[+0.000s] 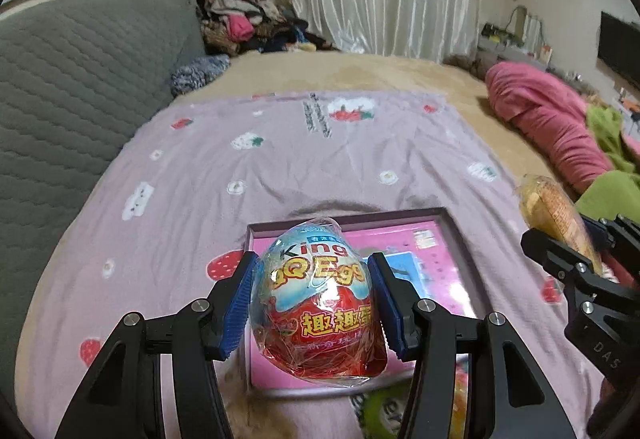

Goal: Organize objects
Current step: 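Carry the egg and bread packet into the tray and release both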

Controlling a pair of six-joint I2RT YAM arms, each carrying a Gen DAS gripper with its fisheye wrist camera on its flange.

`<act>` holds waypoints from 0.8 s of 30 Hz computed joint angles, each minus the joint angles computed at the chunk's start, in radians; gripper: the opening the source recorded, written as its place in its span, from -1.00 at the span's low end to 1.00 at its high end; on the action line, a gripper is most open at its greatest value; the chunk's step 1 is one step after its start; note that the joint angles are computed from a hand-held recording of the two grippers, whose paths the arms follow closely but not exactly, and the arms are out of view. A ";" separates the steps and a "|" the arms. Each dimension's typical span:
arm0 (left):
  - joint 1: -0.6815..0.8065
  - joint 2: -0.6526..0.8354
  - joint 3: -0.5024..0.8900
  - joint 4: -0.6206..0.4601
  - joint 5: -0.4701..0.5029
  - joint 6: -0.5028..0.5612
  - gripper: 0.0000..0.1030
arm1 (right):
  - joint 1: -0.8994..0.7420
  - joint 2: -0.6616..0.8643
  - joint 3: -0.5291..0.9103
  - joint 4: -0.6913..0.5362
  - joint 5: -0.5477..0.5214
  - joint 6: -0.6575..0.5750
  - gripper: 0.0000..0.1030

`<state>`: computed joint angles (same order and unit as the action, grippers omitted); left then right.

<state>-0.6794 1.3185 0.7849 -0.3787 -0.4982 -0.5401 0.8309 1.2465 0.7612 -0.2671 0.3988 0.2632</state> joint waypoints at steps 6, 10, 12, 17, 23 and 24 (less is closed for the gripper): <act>0.167 0.237 0.037 0.166 0.168 0.082 0.11 | -0.153 0.298 0.109 0.092 -0.192 -0.047 -0.23; 0.218 0.389 0.088 0.215 0.210 0.120 0.11 | -0.220 0.500 0.228 0.074 -0.291 -0.045 -0.23; 0.246 0.460 0.124 0.229 0.240 0.132 0.11 | -0.228 0.599 0.297 0.052 -0.275 -0.052 -0.23; 0.290 0.601 0.210 0.229 0.295 0.159 0.11 | -0.230 0.770 0.433 -0.023 -0.249 -0.071 -0.23; 0.316 0.715 0.277 0.229 0.298 0.140 0.12 | -0.249 0.867 0.520 -0.073 -0.237 -0.031 -0.23; 0.320 0.722 0.278 0.232 0.296 0.142 0.12 | -0.249 0.875 0.522 -0.071 -0.222 -0.028 -0.23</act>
<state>-0.3591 2.0408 1.0628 -0.1468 -0.2025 -0.3982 0.5823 2.1216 1.2836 -0.3376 0.1771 0.2348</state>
